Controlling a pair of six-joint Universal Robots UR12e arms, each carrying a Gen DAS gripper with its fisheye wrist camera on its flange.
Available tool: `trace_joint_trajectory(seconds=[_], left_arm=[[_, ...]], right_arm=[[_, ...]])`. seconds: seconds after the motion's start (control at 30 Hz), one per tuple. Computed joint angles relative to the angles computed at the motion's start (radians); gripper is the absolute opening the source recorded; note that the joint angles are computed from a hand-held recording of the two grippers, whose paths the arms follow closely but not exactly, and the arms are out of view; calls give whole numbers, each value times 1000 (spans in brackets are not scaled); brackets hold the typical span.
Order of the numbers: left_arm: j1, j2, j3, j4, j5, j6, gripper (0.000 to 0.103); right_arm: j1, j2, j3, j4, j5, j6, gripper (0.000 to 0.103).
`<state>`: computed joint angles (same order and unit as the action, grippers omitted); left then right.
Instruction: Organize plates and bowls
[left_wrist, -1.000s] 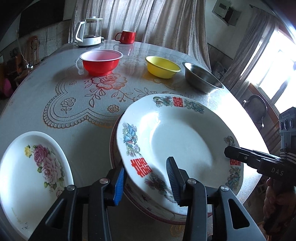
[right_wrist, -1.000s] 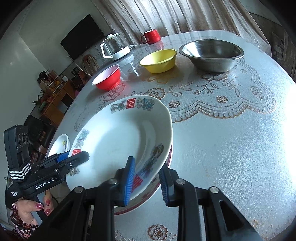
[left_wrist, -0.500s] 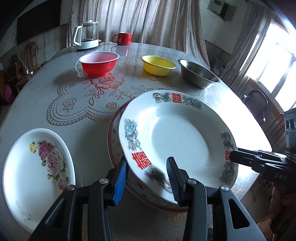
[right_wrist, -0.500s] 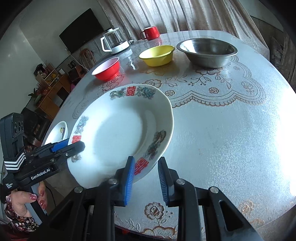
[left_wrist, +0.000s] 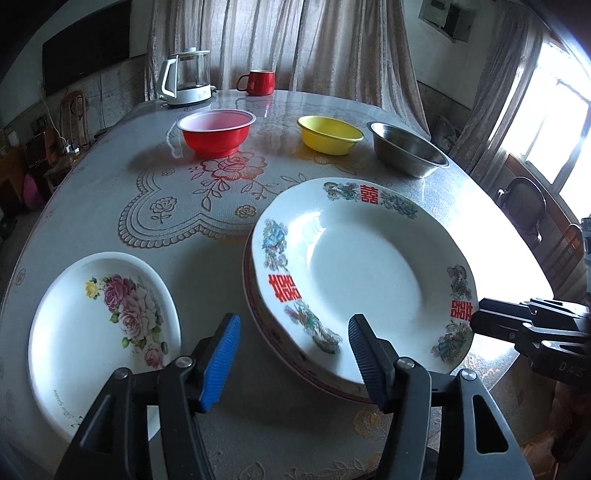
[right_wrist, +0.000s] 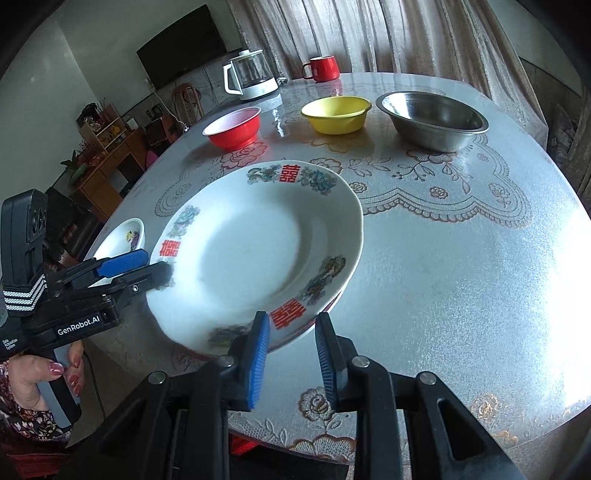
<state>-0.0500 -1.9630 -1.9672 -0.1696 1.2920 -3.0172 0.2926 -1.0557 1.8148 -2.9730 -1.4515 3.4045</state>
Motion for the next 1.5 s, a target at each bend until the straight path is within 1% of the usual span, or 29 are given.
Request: trace_joint_trajectory(seconds=[0.1,0.17,0.2,0.27,0.33,0.43,0.5,0.53,0.57,0.63,0.77,0.9,1.03,1.13,1.2,1.37,1.5], left_arm=[[15,5,-12,8,-7,-28,62],[25,11,-22,23,-19,-46,63],[30,14,-28,37,-25,-52,64],[37,18,-38,70,-32,-71,69],[44,20,-43,96,-38,-92,72],[48,22,-46,120,-42,-109,72],[50,25,-48,134,-35,-116,73],[52,26,-52,145,-30,-119,75],[53,28,-54,155,-19,-124,79],[56,30,-61,179,8,-141,84],[75,40,-76,207,25,-169,87],[103,48,-90,244,40,-213,89],[125,51,-96,273,92,-243,93],[145,49,-98,283,119,-271,94],[161,47,-102,289,122,-292,94],[193,45,-110,281,135,-322,94],[205,43,-113,260,145,-325,94]], right_arm=[[0,-1,0,1,40,-21,26],[-8,-6,5,-15,81,-15,26],[-10,-10,8,-25,86,-13,26],[-12,-17,12,-50,70,1,26],[-11,-18,12,-89,40,24,26],[-8,-5,-12,-111,-4,37,26],[-7,11,-42,-83,-3,42,26],[-5,21,-54,-82,7,33,26],[1,32,-73,-67,-2,17,26],[17,56,-112,-19,-30,-14,26],[36,100,-175,82,-11,-68,26],[51,117,-199,132,3,-109,26],[60,115,-203,175,1,-129,26],[64,105,-188,171,-29,-137,27],[62,99,-181,174,-27,-134,27],[42,85,-163,189,32,-92,27],[43,79,-152,113,69,-68,27]])
